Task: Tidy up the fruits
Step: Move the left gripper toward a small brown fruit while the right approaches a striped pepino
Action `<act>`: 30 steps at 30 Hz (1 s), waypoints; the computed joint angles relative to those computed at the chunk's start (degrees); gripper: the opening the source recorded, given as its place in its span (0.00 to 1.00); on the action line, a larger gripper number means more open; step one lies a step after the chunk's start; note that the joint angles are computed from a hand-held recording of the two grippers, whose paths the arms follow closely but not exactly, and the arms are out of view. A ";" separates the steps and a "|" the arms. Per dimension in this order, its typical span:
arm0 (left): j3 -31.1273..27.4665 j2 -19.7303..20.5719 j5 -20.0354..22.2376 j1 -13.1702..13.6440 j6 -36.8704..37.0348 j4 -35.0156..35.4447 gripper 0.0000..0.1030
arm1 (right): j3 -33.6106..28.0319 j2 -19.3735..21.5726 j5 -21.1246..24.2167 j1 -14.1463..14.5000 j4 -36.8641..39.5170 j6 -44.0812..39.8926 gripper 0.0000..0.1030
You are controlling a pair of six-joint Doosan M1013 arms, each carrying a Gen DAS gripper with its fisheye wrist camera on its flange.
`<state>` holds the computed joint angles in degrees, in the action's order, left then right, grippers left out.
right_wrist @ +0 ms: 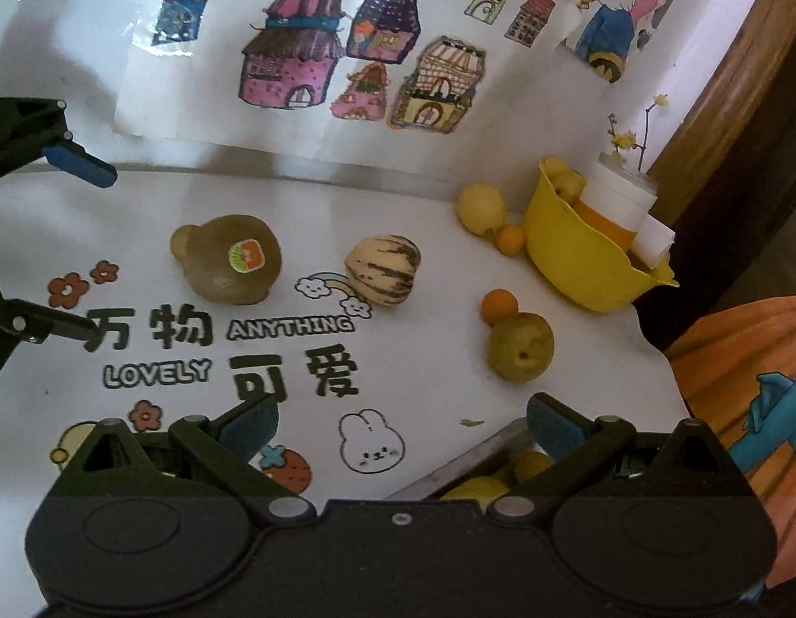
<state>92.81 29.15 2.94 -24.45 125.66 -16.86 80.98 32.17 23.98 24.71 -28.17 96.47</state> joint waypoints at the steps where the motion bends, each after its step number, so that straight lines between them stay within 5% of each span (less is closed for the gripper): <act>1: -0.10 0.13 -0.28 -0.06 0.12 0.09 1.00 | -0.03 0.09 -0.16 -0.10 0.37 -0.33 0.99; 5: -0.97 0.68 0.62 0.06 7.24 -7.54 1.00 | -0.51 0.54 -0.34 -0.41 3.77 -4.30 0.99; 10: -1.67 1.05 1.07 0.18 -0.28 1.99 1.00 | -2.06 1.44 0.55 -1.10 13.21 -19.33 0.99; 16: -3.01 1.63 3.17 0.89 1.47 3.39 1.00 | -4.53 2.84 2.69 -2.08 27.54 -42.12 0.99; 19: -3.52 1.83 4.84 1.43 12.04 -4.74 1.00 | -5.92 3.69 4.41 -2.28 31.35 -50.39 0.99; 25: -4.17 2.20 6.03 1.83 14.02 -5.67 1.00 | -8.01 5.01 5.62 -2.46 32.21 -53.88 0.99; 30: -4.84 2.48 6.89 2.15 22.25 -14.46 1.00 | -9.30 5.94 5.60 -2.53 30.26 -53.04 0.99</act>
